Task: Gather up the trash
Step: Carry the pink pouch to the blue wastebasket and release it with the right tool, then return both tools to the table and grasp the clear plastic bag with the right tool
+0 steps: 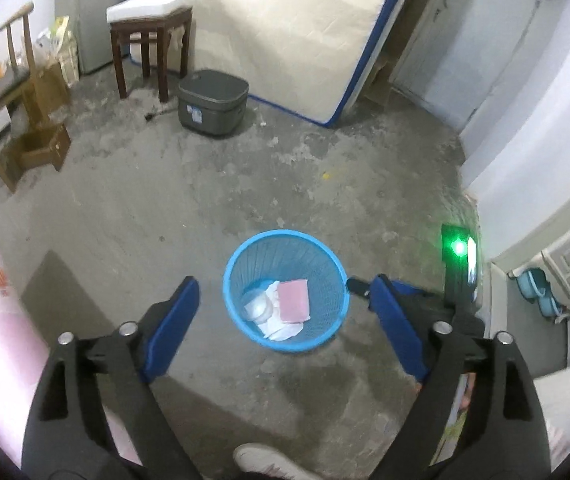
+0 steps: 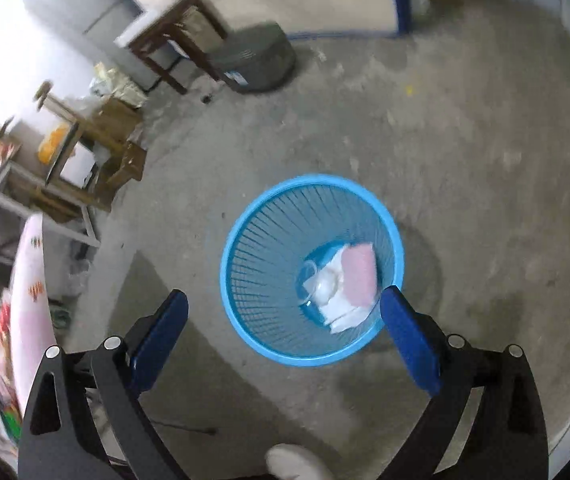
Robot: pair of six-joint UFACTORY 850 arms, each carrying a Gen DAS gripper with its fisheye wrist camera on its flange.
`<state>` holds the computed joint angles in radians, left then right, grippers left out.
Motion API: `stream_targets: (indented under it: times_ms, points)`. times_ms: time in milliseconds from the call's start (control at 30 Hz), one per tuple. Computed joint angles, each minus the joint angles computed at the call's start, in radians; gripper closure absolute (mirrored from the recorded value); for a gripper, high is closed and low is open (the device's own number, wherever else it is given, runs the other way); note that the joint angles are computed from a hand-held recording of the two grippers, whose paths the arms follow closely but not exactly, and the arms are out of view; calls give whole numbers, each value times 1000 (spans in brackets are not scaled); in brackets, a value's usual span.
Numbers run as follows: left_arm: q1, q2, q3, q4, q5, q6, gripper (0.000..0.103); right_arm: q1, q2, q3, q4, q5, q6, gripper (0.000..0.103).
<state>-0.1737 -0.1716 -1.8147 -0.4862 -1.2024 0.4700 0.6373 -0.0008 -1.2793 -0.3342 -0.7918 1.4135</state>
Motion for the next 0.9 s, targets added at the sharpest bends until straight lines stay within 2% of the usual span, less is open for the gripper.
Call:
stream_targets:
  times_ms: [100, 233, 267, 367, 433, 500, 600, 667, 733, 800, 833, 900]
  points:
    - [71, 54, 2, -23, -40, 36, 14, 76, -33, -111, -139, -129, 16, 6]
    - [210, 109, -4, -90, -90, 48, 10, 168, -79, -259, -274, -198, -11, 6]
    - [238, 116, -6, -107, -99, 50, 9, 188, -88, -290, -300, -201, -15, 6]
    - [393, 137, -15, -181, -161, 70, 9, 239, -114, -378, -343, -175, -25, 6]
    - [486, 140, -23, -212, -201, 86, 9, 257, -133, -433, -315, -99, -52, 6]
    - [578, 141, -31, -240, -234, 103, 9, 254, -171, -515, -196, -8, -140, 6]
    - [722, 130, -44, -284, -260, 127, 9, 224, -254, -646, 118, 105, -345, 6]
    - [812, 126, -39, -303, -265, 152, 9, 209, -323, -728, 328, 145, -470, 6]
    - [873, 107, -49, -309, -289, 170, 9, 201, -433, -861, 537, 140, -577, 6]
    - [921, 98, -53, -292, -281, 184, 9, 185, -560, -1014, 746, 93, -676, 6]
    - [942, 94, -54, -288, -275, 198, 9, 176, -606, -1068, 823, 73, -717, 6]
    - [960, 91, -56, -255, -247, 219, 9, 170, -761, -1269, 928, 14, -725, 7]
